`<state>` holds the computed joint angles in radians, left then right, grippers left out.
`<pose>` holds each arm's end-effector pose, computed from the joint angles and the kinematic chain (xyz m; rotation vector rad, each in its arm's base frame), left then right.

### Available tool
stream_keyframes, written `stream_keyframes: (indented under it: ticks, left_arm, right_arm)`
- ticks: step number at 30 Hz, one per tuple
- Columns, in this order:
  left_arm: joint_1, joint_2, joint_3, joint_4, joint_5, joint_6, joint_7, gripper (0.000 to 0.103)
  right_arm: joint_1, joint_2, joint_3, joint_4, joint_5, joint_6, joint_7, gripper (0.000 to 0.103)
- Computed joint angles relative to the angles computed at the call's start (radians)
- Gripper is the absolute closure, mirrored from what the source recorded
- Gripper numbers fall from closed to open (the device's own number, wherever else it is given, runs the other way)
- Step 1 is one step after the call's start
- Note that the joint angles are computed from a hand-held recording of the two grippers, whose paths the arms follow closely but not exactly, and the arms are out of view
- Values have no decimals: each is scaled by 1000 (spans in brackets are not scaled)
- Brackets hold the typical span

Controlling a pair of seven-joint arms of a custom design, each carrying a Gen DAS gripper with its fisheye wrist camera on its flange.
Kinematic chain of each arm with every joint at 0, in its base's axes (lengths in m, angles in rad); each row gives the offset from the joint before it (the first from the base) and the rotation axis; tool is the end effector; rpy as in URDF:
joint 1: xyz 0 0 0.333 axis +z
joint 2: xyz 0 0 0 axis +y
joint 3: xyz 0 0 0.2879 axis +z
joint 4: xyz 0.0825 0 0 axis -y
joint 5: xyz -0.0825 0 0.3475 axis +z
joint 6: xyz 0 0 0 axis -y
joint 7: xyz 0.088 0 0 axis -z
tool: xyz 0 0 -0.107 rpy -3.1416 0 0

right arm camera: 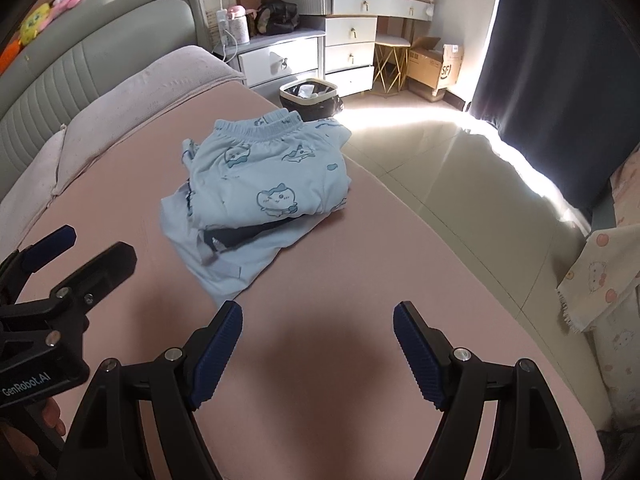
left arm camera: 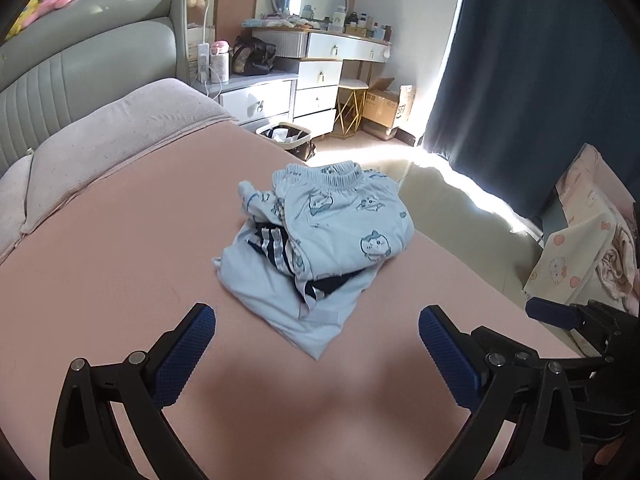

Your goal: Fold clothes

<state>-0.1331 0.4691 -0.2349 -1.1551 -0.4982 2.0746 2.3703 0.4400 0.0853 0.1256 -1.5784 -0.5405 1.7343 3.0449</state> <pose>0.6393 -0.2277 0.5734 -0.8420 2.7441 -1.1034 0.4967 0.2563 0.5750 -1.0247 2.6735 -0.7255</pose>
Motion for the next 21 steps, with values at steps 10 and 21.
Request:
stream_keyframes:
  ticks: [10, 21]
  left_arm:
    - [-9, -134, 37, -191, 50, 56, -93, 0]
    - [-26, -144, 58, -176, 150, 45, -199, 0]
  right_arm:
    - [36, -17, 26, 41, -6, -113, 17, 25]
    - [44, 2, 18, 93, -17, -102, -22, 25]
